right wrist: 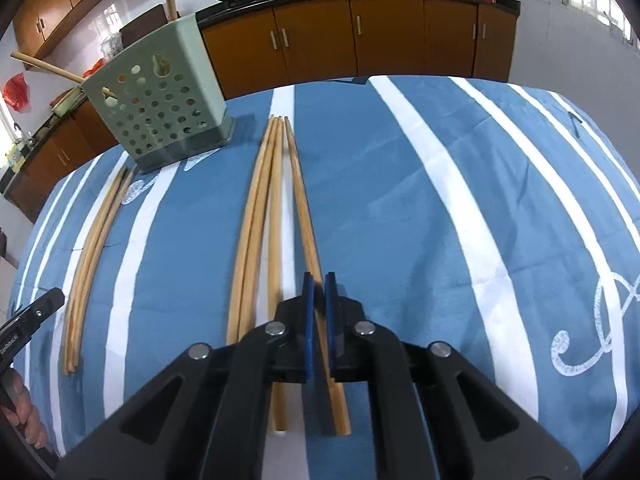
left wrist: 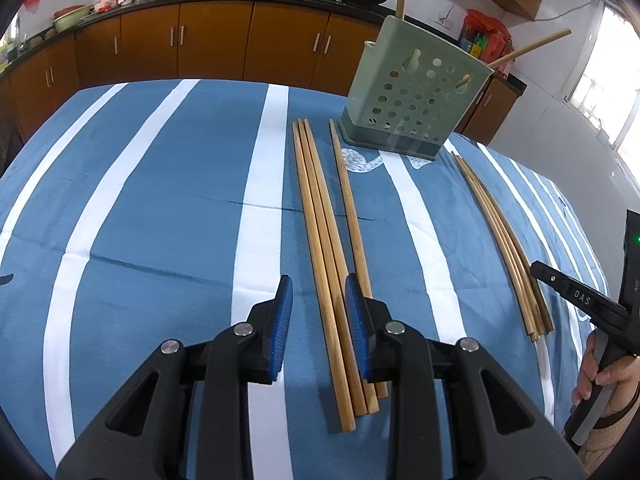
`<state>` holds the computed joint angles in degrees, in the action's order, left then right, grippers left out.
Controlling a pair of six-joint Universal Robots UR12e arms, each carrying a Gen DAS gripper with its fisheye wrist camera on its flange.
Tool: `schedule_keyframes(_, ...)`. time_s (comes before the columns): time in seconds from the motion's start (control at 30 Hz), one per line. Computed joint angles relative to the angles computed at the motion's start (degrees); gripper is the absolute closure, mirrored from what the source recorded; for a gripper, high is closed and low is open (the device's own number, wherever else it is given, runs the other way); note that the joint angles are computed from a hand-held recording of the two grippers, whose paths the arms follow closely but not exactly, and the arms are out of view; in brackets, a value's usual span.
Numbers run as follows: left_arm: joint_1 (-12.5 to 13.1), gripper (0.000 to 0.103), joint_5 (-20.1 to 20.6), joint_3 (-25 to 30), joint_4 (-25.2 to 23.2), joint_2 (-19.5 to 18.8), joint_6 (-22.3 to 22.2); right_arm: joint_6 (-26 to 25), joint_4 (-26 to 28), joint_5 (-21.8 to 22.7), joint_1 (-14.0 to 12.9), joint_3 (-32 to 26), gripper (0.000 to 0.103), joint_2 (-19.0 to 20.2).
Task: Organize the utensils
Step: 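Move both open tools back down to the chopsticks on the cloth, then close the left tool on one chopstick while the right tool grasps another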
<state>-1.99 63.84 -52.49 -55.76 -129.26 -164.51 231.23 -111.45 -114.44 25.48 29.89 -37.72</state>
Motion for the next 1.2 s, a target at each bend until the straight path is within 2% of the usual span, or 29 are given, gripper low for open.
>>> schedule_keyframes(0.13,-0.1,0.078,-0.1,0.0,-0.6,0.0,0.6,-0.1,-2.5,2.6,-0.3,2.1,0.092,-0.9)
schedule_keyframes(0.3,-0.6,0.082,2.5,0.3,-1.3,-0.2,1.6,-1.8,-0.2,0.7,0.2,-0.5,0.092,0.5)
schedule_keyframes(0.53,-0.3,0.083,2.3,0.8,-1.5,-0.4,1.0,-1.5,-1.2,0.8,0.1,0.4,0.094,0.1)
schedule_keyframes(0.73,-0.7,0.083,4.8,0.2,0.1,-0.2,2.3,-2.3,-0.2,0.2,0.2,-0.4,0.094,0.4)
schedule_keyframes(0.83,-0.4,0.085,2.9,0.5,-1.8,-0.2,2.7,-2.8,0.0,-0.2,0.4,-0.6,0.094,0.5)
schedule_keyframes(1.03,-0.6,0.085,3.0,-0.2,-1.2,0.2,3.1,-3.0,-1.0,-0.1,0.4,0.5,0.094,0.1)
schedule_keyframes(1.2,-0.9,0.090,6.1,-0.4,0.1,0.1,3.8,-3.8,0.1,-0.8,0.6,-0.4,0.094,0.5)
